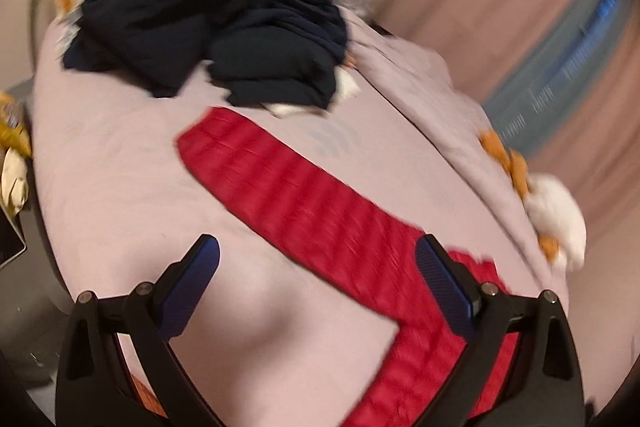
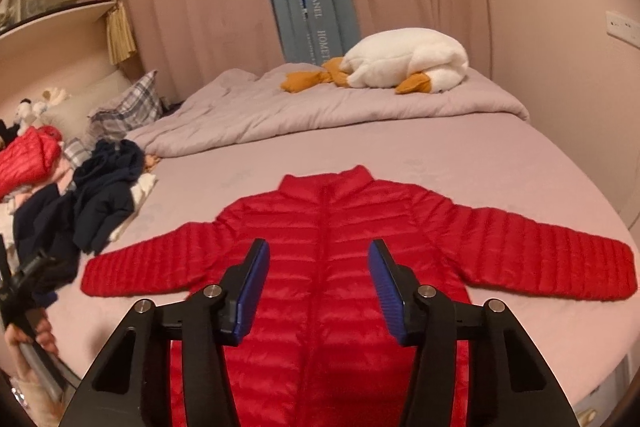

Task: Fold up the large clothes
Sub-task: 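Move the left tool to the red sleeve cuff and close on it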

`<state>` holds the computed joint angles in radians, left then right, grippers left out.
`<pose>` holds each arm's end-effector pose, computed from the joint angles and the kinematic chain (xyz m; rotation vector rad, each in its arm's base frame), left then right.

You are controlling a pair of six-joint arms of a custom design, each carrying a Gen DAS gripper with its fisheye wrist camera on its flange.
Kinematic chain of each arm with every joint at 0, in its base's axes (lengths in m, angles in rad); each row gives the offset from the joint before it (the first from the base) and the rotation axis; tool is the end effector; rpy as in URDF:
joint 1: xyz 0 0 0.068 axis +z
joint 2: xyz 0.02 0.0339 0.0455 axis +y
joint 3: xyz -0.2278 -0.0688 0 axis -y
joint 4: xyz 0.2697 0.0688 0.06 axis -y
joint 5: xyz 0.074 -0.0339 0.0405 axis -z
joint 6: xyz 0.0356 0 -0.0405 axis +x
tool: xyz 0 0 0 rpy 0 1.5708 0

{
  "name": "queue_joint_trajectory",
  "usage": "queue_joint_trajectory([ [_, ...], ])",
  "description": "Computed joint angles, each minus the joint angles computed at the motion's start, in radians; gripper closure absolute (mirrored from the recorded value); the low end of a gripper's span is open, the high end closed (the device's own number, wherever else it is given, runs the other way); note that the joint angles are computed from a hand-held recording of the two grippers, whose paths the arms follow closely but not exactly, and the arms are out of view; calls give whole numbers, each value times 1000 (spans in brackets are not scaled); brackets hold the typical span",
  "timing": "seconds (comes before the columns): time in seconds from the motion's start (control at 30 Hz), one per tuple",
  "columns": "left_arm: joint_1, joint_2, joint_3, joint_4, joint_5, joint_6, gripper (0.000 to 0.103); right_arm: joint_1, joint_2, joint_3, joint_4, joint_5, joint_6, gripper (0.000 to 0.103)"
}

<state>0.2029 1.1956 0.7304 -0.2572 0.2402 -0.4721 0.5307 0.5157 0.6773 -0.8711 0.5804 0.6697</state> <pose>0.2818 0.0493 0.1863 -0.6431 2.2111 -0.4143 0.1454 0.0627 0.2608 0.4388 2.1017 0.0277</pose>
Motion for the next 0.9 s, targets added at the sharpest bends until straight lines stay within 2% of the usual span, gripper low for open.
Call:
queue_joint_trajectory([
  [0.13,109,152,79,43,11,-47,10,-56,-36,-15,-32,-44,0,52],
  [0.3,206,276,145,72,113,-101,12,-66,-43,-11,-87,-17,18,52],
  [0.5,208,434,252,69,90,-106,18,-82,-33,-18,-76,-33,18,52],
  [0.77,201,660,407,44,52,-104,18,-108,-36,-27,-83,-40,21,52],
  [0.87,205,734,452,47,75,-107,22,-119,-36,-29,-92,-42,24,52],
  [0.9,209,768,473,47,103,-103,27,-120,-36,-28,-95,-41,24,52],
])
